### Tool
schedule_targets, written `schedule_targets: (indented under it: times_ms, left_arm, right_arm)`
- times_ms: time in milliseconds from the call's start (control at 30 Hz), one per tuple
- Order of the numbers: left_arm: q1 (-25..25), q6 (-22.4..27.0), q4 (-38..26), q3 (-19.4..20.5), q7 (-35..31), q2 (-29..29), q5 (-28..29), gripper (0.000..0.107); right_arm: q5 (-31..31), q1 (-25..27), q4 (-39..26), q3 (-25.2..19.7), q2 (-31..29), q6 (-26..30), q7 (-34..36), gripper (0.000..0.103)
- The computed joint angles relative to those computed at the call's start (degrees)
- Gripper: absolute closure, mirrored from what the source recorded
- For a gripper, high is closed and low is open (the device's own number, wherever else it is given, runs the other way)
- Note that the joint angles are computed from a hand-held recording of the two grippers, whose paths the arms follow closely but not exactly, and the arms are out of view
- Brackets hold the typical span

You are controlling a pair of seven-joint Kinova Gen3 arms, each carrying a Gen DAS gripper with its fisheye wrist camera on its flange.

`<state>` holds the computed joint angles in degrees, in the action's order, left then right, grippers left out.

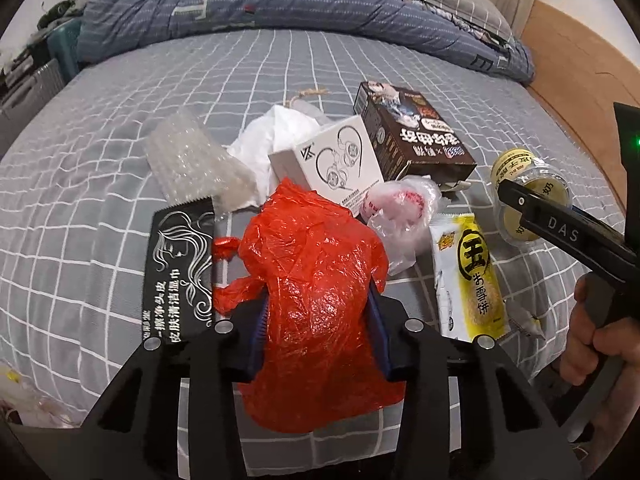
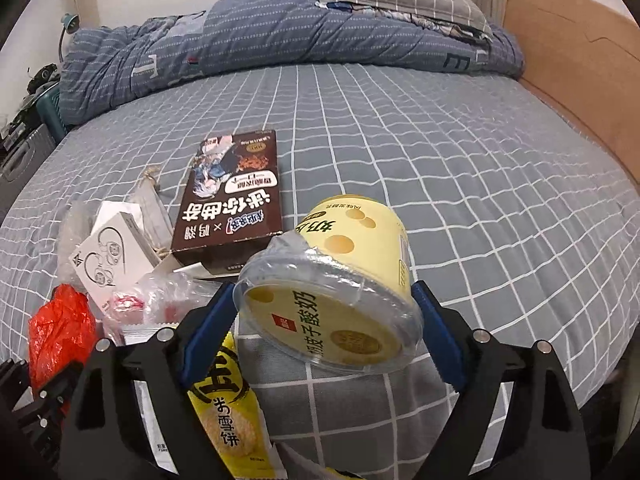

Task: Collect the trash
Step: 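Lift the red bag and yellow cup and carry both toward the black trash bin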

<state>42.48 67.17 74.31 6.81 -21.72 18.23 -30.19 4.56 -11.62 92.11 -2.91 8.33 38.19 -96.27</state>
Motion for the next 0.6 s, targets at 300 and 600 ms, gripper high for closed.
schedule_targets:
  times_ms: [300, 600]
  left_arm:
    - [2.1, 3.7, -1.5, 0.2, 1.5, -0.8, -3.5, 0.067]
    - [4.3, 7.0, -1.9, 0.8, 3.5, -1.8, -7.4, 0.067]
  right_arm:
    - [-0.6, 0.9, 2.1, -0.2, -4.3, -0.9, 2.3, 0.020]
    - [-4.2, 1.9, 4.4, -0.5, -8.7, -0.4, 6.0, 0.020]
